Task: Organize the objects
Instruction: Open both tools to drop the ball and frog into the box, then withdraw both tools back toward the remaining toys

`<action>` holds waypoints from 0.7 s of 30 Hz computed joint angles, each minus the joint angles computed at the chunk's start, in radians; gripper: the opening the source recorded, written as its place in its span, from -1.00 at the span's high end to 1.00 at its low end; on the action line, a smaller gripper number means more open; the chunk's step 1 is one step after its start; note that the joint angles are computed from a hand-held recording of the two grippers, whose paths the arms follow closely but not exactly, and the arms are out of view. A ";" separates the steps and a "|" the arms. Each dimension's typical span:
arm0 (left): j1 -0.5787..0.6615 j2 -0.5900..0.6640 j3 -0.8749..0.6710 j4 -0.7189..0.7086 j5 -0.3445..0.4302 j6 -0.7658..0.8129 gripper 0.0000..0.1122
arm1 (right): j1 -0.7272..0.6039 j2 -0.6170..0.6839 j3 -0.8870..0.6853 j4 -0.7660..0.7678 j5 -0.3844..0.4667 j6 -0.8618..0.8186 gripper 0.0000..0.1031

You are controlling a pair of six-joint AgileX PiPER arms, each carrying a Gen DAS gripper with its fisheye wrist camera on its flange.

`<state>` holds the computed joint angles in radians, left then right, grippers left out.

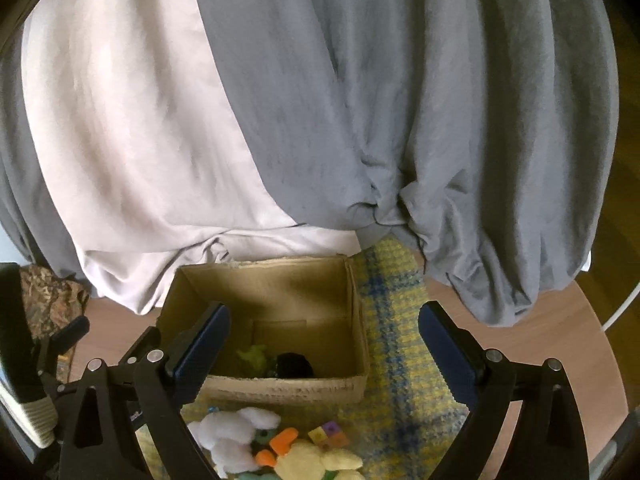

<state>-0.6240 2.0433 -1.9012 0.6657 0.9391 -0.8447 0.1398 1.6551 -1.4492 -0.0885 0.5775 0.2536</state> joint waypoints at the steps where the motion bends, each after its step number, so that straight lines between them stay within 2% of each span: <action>1: -0.003 -0.011 0.022 0.012 -0.008 -0.013 -0.74 | 0.002 -0.008 0.011 0.000 -0.006 0.001 -0.85; 9: -0.025 -0.117 0.198 0.071 -0.061 -0.116 -0.74 | 0.015 -0.069 0.119 0.015 -0.058 0.005 -0.85; 13: -0.055 -0.149 0.255 0.143 -0.046 -0.190 -0.74 | 0.025 -0.098 0.175 -0.007 -0.089 0.034 -0.85; 21: -0.096 -0.195 0.338 0.200 -0.035 -0.274 -0.74 | 0.038 -0.168 0.279 -0.060 -0.132 0.096 -0.87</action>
<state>-0.7202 1.8484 -1.5630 0.8661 0.9038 -1.1191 0.1783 1.4870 -1.1703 -0.1480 0.4453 0.3499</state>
